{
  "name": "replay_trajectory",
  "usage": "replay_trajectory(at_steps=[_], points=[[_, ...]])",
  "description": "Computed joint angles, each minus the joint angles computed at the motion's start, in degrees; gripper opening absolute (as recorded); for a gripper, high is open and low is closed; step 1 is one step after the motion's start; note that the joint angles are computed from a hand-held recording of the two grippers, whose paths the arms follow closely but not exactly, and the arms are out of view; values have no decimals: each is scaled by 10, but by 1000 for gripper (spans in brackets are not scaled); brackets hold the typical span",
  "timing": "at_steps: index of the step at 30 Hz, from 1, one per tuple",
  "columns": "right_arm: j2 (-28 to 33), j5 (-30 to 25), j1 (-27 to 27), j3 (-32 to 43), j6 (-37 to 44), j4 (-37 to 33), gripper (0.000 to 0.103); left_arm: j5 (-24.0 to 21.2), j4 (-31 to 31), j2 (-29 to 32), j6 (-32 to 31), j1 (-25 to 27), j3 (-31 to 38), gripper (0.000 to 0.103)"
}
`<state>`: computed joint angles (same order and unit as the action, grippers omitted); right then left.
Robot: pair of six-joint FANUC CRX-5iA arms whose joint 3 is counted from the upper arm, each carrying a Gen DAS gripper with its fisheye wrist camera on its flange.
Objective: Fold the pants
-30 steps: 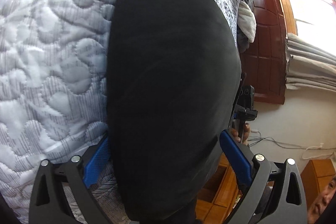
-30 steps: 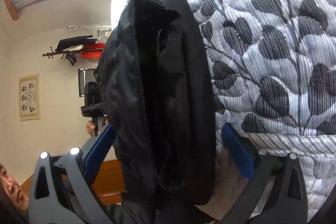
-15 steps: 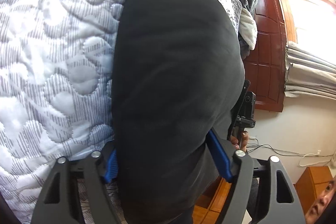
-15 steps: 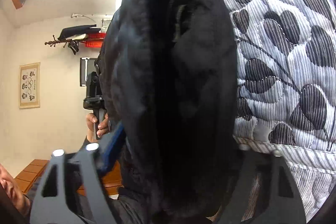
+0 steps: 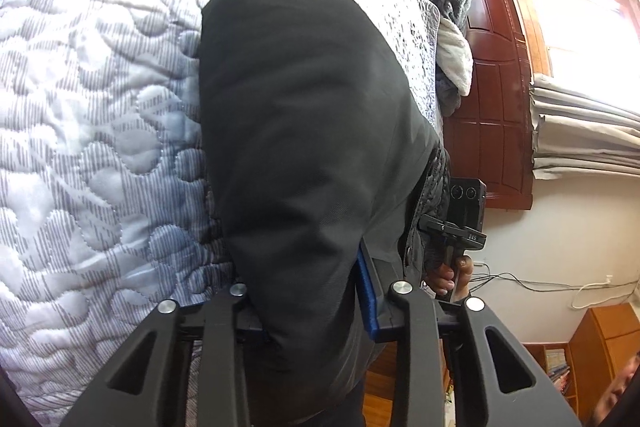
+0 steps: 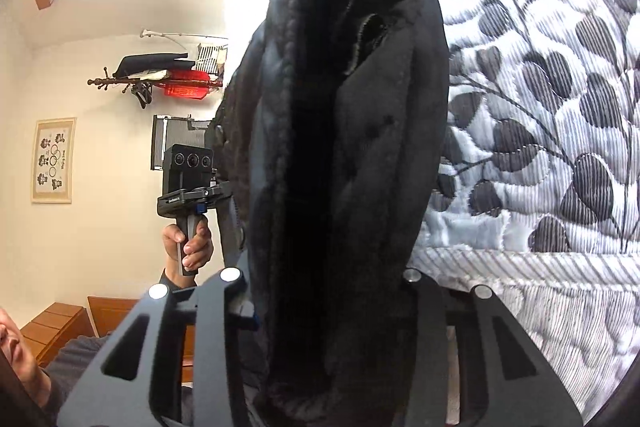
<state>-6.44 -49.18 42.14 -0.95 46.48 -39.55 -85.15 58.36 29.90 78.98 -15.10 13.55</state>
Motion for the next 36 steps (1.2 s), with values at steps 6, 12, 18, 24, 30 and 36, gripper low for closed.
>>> replay_trajectory(at_steps=[6, 12, 18, 24, 30, 36], points=[[28, -26, 6, 57, -3, 26, 36, -2, 3, -8, 2, 11, 11, 31], [109, -83, -10, 177, 28, 28, 36, -13, -3, -8, 8, 41, 50, 32], [224, -132, -31, 325, 62, 15, 36, -26, -19, 24, 26, 79, 122, 32], [351, -185, -50, 485, 68, 5, 36, -46, -34, 85, 55, 112, 218, 31], [462, -232, -67, 622, 60, -14, 36, -87, -45, 178, 105, 133, 350, 31], [521, -254, -78, 675, 45, -28, 37, -120, -52, 253, 144, 144, 450, 32]])
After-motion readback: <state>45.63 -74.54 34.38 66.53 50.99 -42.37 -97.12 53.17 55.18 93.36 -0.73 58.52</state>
